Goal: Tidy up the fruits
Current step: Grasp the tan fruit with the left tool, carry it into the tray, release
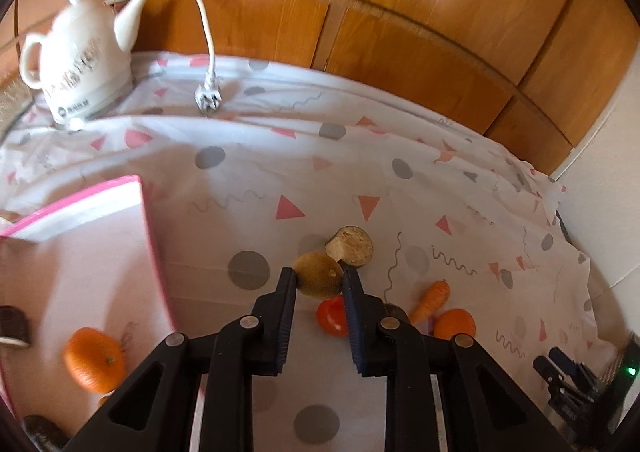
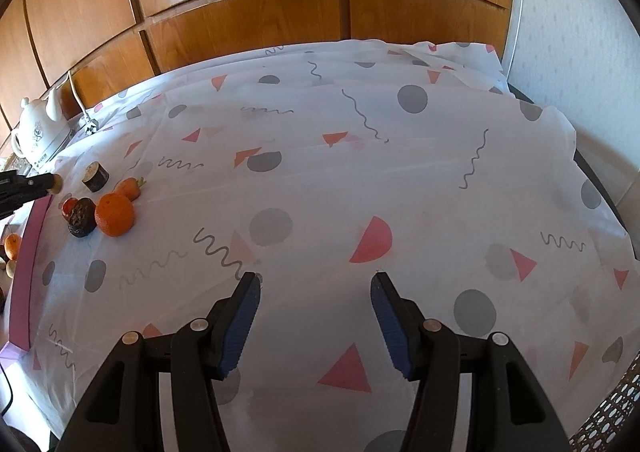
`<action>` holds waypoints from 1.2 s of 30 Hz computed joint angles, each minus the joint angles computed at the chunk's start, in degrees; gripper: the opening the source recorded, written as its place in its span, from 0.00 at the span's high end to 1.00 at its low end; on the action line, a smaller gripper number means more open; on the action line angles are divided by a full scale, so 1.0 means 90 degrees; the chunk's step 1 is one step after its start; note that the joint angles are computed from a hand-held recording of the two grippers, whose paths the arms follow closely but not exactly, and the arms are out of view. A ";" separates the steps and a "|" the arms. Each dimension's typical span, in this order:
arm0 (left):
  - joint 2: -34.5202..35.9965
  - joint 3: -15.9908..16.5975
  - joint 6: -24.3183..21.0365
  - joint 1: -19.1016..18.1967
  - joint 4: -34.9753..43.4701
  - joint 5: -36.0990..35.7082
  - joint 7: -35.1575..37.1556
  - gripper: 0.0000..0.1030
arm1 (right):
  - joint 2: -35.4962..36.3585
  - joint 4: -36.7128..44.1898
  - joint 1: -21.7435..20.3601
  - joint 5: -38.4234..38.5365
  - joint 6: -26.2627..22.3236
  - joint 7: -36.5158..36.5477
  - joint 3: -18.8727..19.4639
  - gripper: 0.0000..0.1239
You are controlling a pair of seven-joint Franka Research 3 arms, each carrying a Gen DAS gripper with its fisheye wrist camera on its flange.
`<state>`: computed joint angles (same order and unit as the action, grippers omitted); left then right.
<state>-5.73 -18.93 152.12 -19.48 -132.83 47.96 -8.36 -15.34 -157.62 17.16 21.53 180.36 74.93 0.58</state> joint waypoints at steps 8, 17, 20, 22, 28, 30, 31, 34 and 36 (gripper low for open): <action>-0.1538 -0.0204 -0.0782 0.0107 -0.0977 -0.0253 -0.0432 0.77 | -0.0032 -0.0045 0.0229 0.0072 0.0048 -0.0091 -0.0090 0.53; -0.2781 -0.0259 -0.1486 0.0320 -0.2052 -0.1075 -0.0388 0.76 | -0.0047 -0.0083 0.0037 -0.0083 0.0021 0.0062 0.0190 0.53; -0.2913 -0.0346 -0.1587 0.0365 -0.2218 -0.1192 -0.0490 0.77 | -0.0077 -0.0105 -0.0056 -0.0196 0.0012 0.0134 0.0278 0.53; -0.2916 -0.0389 -0.1592 0.0387 -0.2274 -0.1258 -0.0587 0.76 | -0.0073 -0.0111 -0.0196 -0.0316 0.0008 0.0221 0.0400 0.53; -0.2969 -0.0631 -0.2050 0.0237 -0.2210 -0.1451 -0.0858 0.64 | -0.0053 -0.0095 -0.0215 -0.0412 -0.0065 0.0355 0.0363 0.53; -0.2931 -0.0729 -0.2339 0.0133 -0.2101 -0.1512 -0.0949 0.63 | -0.0045 -0.0087 -0.0150 -0.0396 -0.0086 0.0346 0.0295 0.53; -0.2906 -0.0794 -0.2487 0.0068 -0.2041 -0.1523 -0.1002 0.62 | -0.0035 -0.0082 -0.0158 -0.0411 -0.0095 0.0348 0.0301 0.53; -0.2811 -0.0954 -0.2810 -0.0169 -0.1887 -0.1514 -0.1166 0.52 | -0.0008 -0.0062 -0.0105 -0.0378 -0.0134 0.0342 0.0241 0.53; -0.2742 -0.1031 -0.2949 -0.0338 -0.1804 -0.1489 -0.1269 0.51 | 0.0001 -0.0054 -0.0029 -0.0319 -0.0145 0.0299 0.0172 0.53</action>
<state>-30.41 -28.21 125.58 -22.52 -149.06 34.56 -19.79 -15.33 -158.11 16.90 18.65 179.05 77.62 2.14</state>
